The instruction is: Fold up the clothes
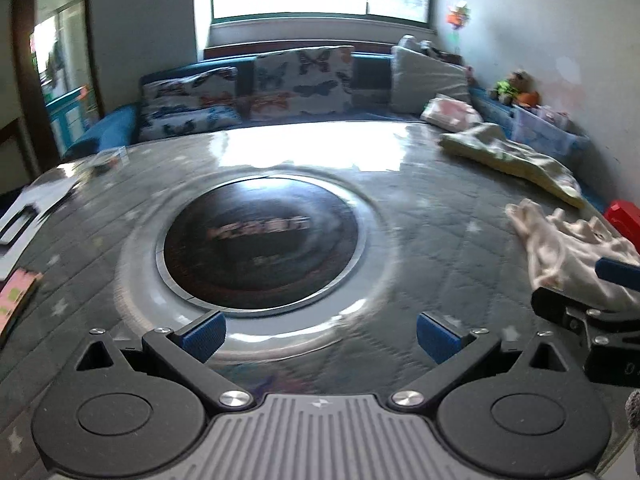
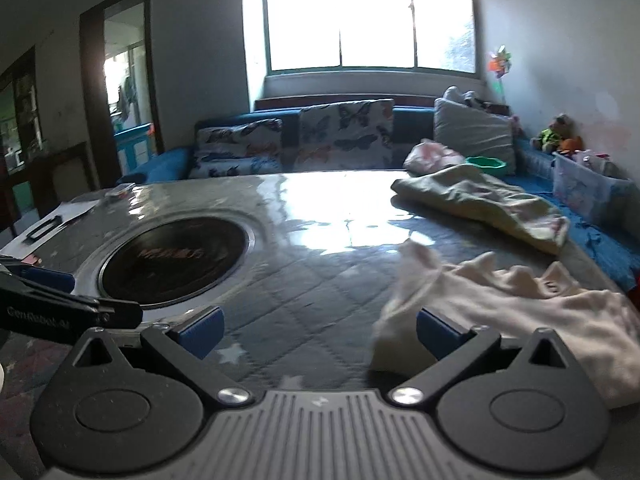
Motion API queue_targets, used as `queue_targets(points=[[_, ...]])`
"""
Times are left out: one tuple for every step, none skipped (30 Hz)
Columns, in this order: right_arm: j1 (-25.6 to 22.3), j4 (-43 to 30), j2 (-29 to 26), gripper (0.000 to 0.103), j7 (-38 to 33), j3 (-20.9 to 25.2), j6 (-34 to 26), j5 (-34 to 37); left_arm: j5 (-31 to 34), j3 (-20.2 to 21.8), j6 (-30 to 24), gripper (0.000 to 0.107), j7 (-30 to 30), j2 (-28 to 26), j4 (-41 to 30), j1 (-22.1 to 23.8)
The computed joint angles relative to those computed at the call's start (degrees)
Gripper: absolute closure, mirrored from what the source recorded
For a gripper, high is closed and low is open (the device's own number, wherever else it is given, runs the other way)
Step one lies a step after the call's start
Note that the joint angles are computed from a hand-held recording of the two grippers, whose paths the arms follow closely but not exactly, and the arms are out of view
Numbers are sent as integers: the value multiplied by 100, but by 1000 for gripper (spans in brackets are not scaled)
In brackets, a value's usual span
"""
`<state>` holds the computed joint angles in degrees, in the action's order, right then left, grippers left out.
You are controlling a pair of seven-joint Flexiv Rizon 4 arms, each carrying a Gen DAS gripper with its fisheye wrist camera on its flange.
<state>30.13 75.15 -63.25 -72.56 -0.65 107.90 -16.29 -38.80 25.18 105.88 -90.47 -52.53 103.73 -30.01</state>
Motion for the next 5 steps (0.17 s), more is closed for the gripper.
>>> queue_targets(points=[[31, -10, -2, 0, -7, 6, -7, -10, -45, 50, 32, 4, -42, 18, 81, -34], [62, -21, -4, 0, -15, 12, -15, -21, -104, 115, 41, 4, -65, 19, 133, -80], [95, -35, -9, 0, -22, 16, -23, -32, -165, 179, 49, 4, -85, 20, 184, -125], [132, -53, -17, 0, -28, 10, -30, -37, -229, 243, 57, 4, -103, 20, 235, -171], [163, -69, -23, 0, -32, -1, -39, -37, -293, 302, 65, 4, -119, 19, 285, -214]])
